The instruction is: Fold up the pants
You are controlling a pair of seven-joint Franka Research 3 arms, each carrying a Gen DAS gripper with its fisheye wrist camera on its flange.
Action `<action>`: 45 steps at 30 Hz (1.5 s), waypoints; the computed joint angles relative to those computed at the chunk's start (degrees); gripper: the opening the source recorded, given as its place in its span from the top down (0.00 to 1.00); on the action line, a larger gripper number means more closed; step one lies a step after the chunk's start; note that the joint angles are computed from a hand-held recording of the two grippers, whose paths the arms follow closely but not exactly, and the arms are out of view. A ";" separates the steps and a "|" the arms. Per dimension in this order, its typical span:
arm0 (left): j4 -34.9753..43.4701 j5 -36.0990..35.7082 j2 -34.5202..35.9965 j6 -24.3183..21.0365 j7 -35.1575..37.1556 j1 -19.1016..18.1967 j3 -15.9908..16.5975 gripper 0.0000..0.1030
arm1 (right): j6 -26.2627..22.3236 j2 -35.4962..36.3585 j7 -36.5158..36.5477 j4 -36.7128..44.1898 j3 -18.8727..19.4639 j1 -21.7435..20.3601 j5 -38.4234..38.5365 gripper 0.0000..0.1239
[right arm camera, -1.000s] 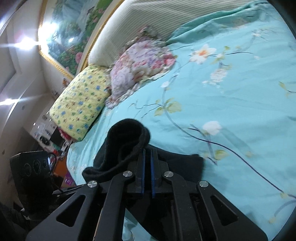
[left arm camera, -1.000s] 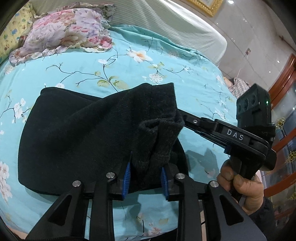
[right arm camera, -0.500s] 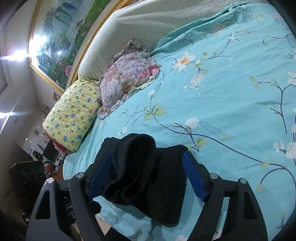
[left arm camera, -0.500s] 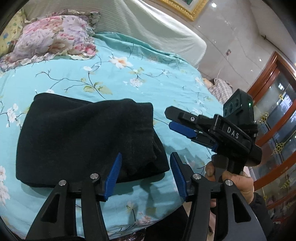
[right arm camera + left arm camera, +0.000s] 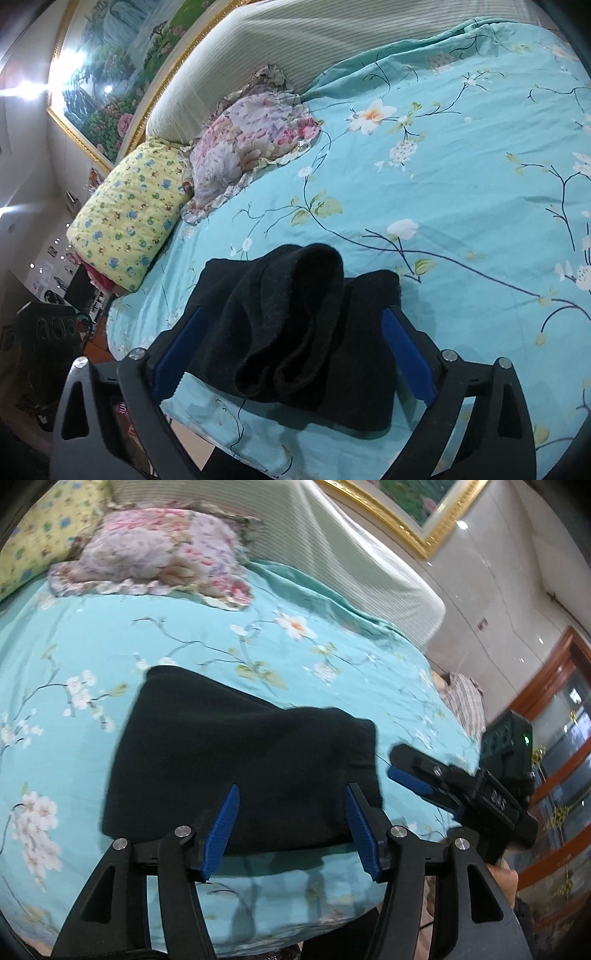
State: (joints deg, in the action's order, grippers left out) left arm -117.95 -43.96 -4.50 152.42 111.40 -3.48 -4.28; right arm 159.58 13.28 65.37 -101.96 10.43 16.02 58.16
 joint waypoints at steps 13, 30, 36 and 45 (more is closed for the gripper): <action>0.57 0.39 1.27 0.79 -2.72 3.88 1.81 0.36 | 1.14 1.26 23.29 -0.49 -2.83 4.07 -21.47 0.18; 7.20 1.95 8.94 -4.10 -5.16 9.77 0.09 0.30 | -0.76 3.31 37.36 0.75 -4.06 4.60 -31.65 0.17; 8.97 2.30 11.03 -5.46 -6.27 11.28 -1.40 0.30 | -2.85 5.22 39.77 3.05 -4.49 4.86 -34.66 0.17; 11.08 2.67 13.21 -6.94 -6.67 12.46 -2.69 0.25 | -1.98 6.35 33.50 3.13 -2.05 2.64 -29.56 0.29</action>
